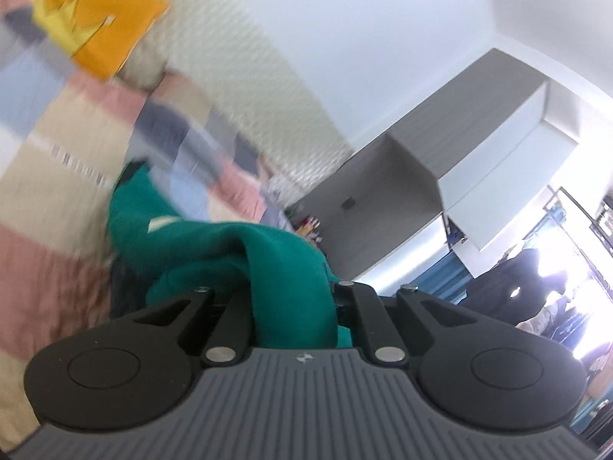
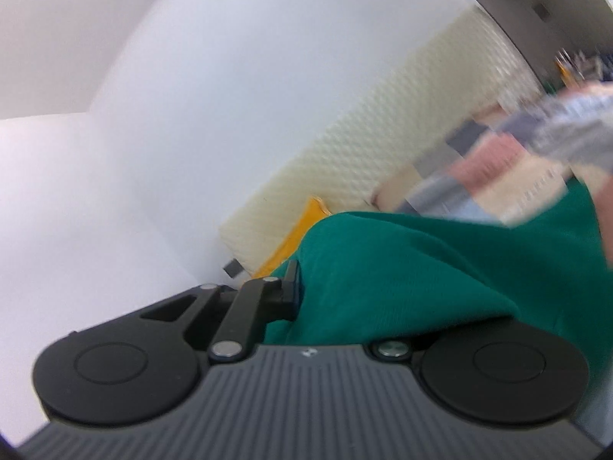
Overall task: Fold large clothes
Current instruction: 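Raise the hoodie high with both grippers and shake it out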
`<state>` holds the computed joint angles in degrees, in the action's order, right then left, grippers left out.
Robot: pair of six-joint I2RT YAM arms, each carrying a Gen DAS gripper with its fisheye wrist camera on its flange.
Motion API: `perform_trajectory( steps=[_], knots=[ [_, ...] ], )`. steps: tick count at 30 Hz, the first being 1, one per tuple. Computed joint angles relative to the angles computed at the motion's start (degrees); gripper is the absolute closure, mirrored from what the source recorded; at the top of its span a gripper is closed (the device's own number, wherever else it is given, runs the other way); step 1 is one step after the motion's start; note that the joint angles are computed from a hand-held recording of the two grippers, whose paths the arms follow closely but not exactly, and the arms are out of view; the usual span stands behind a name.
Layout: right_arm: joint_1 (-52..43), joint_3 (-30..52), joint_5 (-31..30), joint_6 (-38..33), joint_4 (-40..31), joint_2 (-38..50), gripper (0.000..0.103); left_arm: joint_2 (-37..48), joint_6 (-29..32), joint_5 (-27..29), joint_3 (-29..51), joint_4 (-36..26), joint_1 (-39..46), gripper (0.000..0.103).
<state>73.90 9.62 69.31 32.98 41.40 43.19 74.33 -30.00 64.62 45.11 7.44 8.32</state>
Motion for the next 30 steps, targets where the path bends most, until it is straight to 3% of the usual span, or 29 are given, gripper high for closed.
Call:
perform_trajectory(
  steps=[5,9,11,15,18,20,24,27,28,30],
  knots=[
    [3.3,6.3,1.0,-16.0,4.9,-2.5,0.086,-6.8,-0.1,-0.2,7.2,-6.7,1.0,0.093],
    [8.6,12.5,3.1,-35.6,17.9,0.9,0.086,-9.8,-3.1,1.1,15.9,-11.3,3.0,0.093],
    [9.3,15.9,2.1,-41.0,19.1,1.0,0.086,-10.8,-4.5,1.0,20.9,-13.3,3.7,0.093],
    [14.4,25.1,1.8,-58.4,28.5,5.6,0.086,-10.4,-9.5,0.9,32.3,-15.4,5.5,0.093],
    [16.6,33.3,-0.1,-65.5,27.6,7.8,0.086,-7.9,-13.4,1.3,43.8,-18.2,7.5,0.093],
    [16.7,38.7,-1.8,-65.7,22.3,8.8,0.086,-5.0,-13.2,0.6,52.8,-22.1,8.4,0.093],
    [10.0,48.7,-6.7,-55.1,1.3,8.7,0.086,1.3,-11.1,-3.1,66.6,-26.5,7.0,0.093],
    [-2.2,53.9,-13.9,-36.5,-21.0,8.2,0.086,6.2,-3.7,-7.2,74.5,-35.8,4.6,0.093],
    [-9.0,55.4,-18.9,-28.1,-29.0,8.8,0.086,8.2,-1.2,-9.0,77.0,-39.5,3.4,0.093],
    [-21.9,55.8,-29.7,-16.5,-37.9,10.1,0.086,11.5,3.4,-13.3,77.7,-43.5,0.4,0.093]
  ],
)
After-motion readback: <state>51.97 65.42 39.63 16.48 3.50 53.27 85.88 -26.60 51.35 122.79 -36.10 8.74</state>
